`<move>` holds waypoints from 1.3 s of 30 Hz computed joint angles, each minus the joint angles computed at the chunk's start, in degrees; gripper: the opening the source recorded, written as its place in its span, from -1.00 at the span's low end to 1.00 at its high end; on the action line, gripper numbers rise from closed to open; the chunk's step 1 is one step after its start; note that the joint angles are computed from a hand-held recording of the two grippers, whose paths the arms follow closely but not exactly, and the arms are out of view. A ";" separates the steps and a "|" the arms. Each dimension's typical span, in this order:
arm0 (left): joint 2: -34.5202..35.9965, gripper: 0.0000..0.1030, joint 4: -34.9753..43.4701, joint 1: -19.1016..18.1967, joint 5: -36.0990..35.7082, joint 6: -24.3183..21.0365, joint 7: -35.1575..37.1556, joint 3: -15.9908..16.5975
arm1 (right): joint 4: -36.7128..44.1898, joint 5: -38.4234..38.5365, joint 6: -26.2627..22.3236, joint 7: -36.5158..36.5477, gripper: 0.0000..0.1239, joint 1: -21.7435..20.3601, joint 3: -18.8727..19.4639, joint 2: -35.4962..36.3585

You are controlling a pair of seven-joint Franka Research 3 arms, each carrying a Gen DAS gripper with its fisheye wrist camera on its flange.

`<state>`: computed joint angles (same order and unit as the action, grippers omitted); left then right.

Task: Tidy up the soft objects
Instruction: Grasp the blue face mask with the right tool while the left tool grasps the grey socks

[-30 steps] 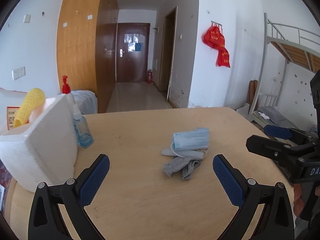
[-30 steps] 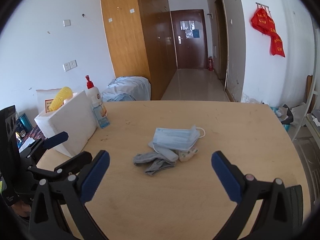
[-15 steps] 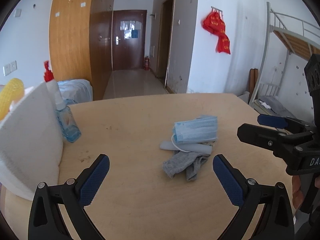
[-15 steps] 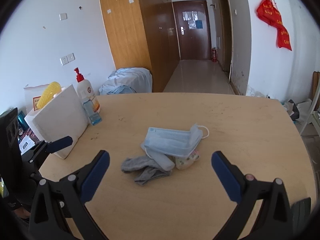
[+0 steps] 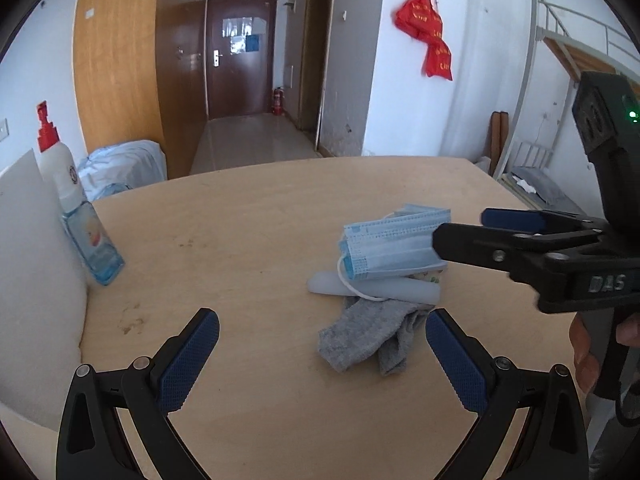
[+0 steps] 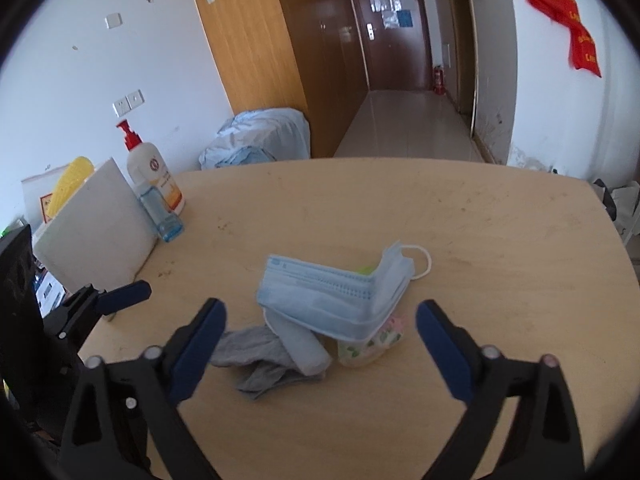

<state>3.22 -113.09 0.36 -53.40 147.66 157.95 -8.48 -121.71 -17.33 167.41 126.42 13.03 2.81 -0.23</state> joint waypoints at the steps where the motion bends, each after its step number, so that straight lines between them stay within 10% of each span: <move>1: 0.56 1.00 0.50 -0.02 0.26 -0.14 -0.20 0.00 | 0.18 1.66 -0.05 -1.55 0.46 0.04 0.01 0.38; 13: 4.07 1.00 3.47 1.20 3.55 -3.47 -1.61 -1.94 | 2.44 13.96 -0.73 -12.06 0.22 0.83 -0.76 3.66; 25: 6.48 1.00 5.55 1.89 4.25 -5.84 -1.16 -2.83 | 3.05 16.99 -1.44 -15.62 -0.79 1.52 -1.14 4.49; 34: 7.08 0.98 6.08 2.38 5.30 -6.57 -3.08 -3.36 | 0.58 18.02 2.85 -16.03 -0.84 1.37 -1.22 2.34; 39: 7.99 0.65 6.88 2.84 6.49 -7.82 -4.19 -3.35 | 0.55 20.14 3.11 -17.30 -0.84 1.17 -0.92 2.43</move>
<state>11.21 -106.21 3.20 -46.90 139.84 153.77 -11.83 -121.16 2.80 170.52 109.12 14.20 1.89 2.19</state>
